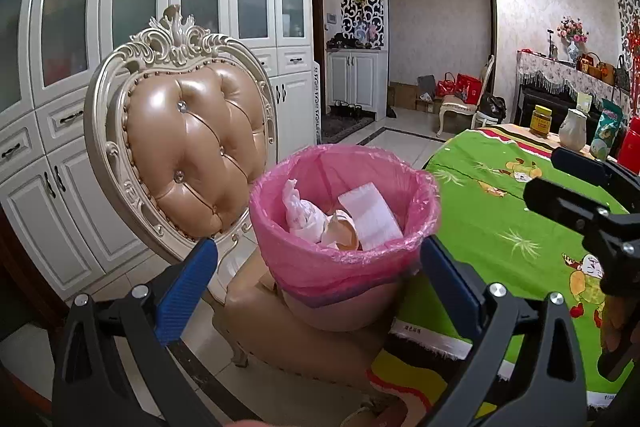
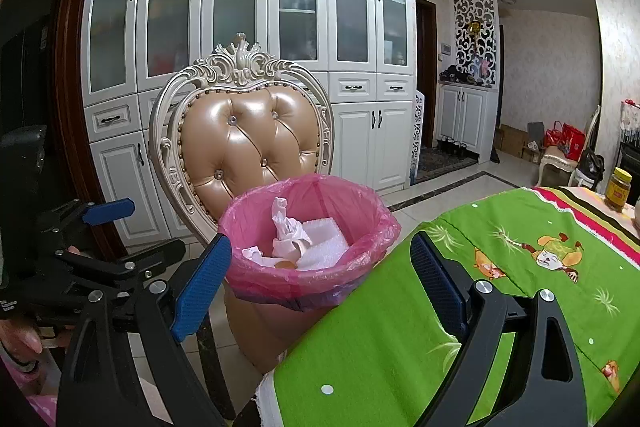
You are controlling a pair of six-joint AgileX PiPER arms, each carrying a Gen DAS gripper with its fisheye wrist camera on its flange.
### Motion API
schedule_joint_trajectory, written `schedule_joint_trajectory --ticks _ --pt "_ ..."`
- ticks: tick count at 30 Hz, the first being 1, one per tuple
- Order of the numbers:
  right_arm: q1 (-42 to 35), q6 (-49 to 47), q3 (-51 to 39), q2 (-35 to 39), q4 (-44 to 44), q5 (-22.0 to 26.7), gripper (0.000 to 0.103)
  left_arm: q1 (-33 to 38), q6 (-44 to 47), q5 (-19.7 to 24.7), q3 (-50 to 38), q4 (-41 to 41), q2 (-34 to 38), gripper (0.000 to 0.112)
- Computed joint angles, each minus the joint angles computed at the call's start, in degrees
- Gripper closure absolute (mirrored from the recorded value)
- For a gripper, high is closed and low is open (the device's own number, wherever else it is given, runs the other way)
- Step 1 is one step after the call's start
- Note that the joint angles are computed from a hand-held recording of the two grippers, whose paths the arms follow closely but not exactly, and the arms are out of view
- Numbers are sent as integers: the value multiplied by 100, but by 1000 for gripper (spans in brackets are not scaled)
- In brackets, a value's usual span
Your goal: Collect trash
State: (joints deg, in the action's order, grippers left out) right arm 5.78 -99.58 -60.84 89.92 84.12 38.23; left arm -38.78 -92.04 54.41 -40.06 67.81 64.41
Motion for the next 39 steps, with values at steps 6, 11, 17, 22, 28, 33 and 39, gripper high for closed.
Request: schedule_joint_trajectory --ticks 6,11,17,22,28,33,39 --pt "42 -86 38 -12 24 -69 18 95 -79 -46 59 52 -20 14" --pt "35 -73 57 -79 -57 -157 18 -9 22 -7 -6 107 63 14" --pt "-615 548 251 -381 -709 -282 18 13 767 -623 -664 -274 804 14" --pt "-1999 1496 639 -624 -2012 -580 18 -26 2521 -1477 -2075 -1656 2229 14" --pt "-3507 4477 869 -229 -4823 -1476 18 -201 5428 -1707 -4346 -4636 4223 14" --pt "-4162 5790 876 135 -5761 -1609 18 -515 5781 -1268 -5505 -4965 5324 14" --pt "-4216 6379 854 220 -6139 -1654 18 -629 5561 -1240 -5584 -4683 5515 13"
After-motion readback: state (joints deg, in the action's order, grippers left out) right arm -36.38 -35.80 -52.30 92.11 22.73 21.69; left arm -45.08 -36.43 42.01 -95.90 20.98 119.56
